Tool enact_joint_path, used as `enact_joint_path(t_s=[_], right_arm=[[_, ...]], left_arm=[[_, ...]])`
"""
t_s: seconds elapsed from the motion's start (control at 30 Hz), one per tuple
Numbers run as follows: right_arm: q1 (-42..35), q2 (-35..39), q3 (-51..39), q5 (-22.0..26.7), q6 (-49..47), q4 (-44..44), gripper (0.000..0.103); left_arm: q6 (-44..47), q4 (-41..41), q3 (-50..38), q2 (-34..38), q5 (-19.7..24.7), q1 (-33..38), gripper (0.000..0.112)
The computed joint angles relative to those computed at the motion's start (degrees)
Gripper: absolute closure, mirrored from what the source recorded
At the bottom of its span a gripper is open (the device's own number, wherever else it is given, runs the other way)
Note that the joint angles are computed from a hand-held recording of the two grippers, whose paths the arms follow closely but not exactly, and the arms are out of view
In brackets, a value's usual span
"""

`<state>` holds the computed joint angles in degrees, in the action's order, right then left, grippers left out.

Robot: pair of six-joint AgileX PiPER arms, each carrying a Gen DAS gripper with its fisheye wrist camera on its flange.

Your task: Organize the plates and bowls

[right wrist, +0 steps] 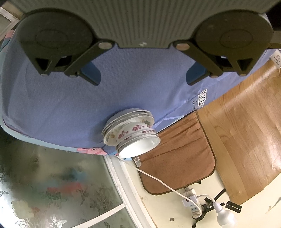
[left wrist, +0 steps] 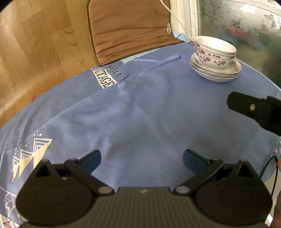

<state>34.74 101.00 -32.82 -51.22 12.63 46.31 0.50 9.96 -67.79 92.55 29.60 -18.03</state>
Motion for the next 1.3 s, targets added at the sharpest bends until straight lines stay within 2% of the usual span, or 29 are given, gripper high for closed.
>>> enact_joint_path(t_s=[0.7, 1.07, 1.3], right_arm=[[0.9, 0.2, -0.4, 0.0, -0.7, 1.4, 0.000], [1.0, 0.3, -0.5, -0.1, -0.7, 1.6, 0.000], [1.1, 0.4, -0.6, -0.1, -0.8, 1.8, 0.000]], left_arm=[[-1.5, 0.8, 0.7, -0.2, -0.8, -0.3, 0.009], [1.2, -2.1, 0.9, -0.4, -0.7, 0.3, 0.009], [3.3, -4.0, 2.2, -1.5, -2.4, 0.5, 0.010]])
